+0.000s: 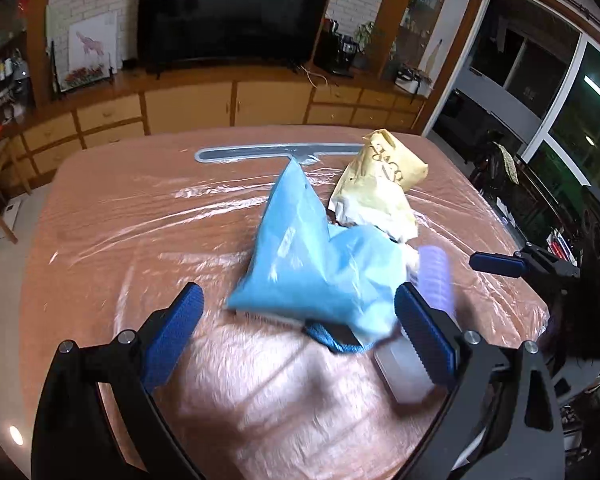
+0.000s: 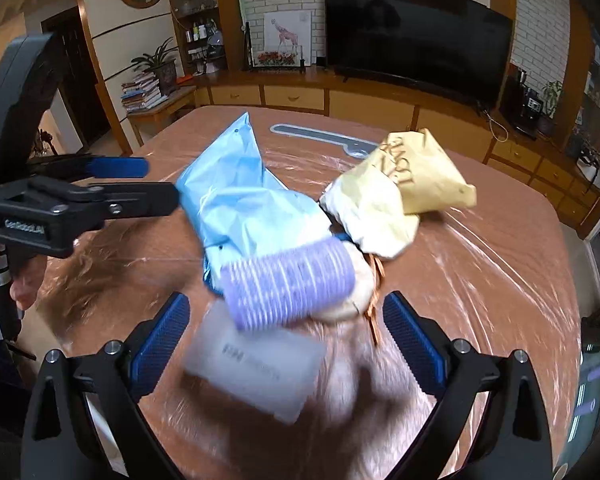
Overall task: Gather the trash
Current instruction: 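Grasp the purple curler with the right tool while the left tool grasps the blue bag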
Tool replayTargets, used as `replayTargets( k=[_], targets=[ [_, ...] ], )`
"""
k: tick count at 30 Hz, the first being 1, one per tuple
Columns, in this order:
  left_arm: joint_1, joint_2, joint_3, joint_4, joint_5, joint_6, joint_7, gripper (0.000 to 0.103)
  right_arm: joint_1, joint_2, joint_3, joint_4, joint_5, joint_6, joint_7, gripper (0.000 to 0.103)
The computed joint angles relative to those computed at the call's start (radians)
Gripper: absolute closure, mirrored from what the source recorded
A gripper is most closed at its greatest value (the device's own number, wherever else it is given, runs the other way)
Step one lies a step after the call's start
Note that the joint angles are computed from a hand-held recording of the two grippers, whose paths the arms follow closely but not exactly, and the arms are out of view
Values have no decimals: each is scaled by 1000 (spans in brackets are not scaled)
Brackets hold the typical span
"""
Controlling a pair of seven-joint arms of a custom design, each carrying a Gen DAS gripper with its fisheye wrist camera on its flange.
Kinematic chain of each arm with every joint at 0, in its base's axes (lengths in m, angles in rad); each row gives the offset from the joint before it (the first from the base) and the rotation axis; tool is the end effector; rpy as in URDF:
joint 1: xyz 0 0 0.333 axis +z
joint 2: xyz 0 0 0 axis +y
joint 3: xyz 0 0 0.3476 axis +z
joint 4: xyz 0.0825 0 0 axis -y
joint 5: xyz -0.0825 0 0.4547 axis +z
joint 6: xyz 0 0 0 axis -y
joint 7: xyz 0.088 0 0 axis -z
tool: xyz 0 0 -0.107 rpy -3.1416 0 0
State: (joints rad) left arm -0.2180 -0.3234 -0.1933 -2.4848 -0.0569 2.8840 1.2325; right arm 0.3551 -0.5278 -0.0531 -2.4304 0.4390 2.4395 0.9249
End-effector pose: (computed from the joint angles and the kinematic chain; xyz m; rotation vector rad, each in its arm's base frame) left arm 0.4847 -0.2119 0.4789 -1.8638 1.9332 -0.9077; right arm 0.4622 0.1422 0.5576 -2.2666 1.0721 -0.2603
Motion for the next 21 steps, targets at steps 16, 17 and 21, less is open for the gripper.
replayTargets(
  k=[16,17,21],
  targets=[
    [-95,152,82,115,-462,-43,501,32,-8,122,-10,84,92,-87,-44,29],
    [-94,149,78,112,-477,-41,518,39,-13,120,-8,82,100,-86,-42,29],
    [-87,131,63,96,-490,-18,527,52,-25,109,-5,72,124,-77,-31,29]
  ],
)
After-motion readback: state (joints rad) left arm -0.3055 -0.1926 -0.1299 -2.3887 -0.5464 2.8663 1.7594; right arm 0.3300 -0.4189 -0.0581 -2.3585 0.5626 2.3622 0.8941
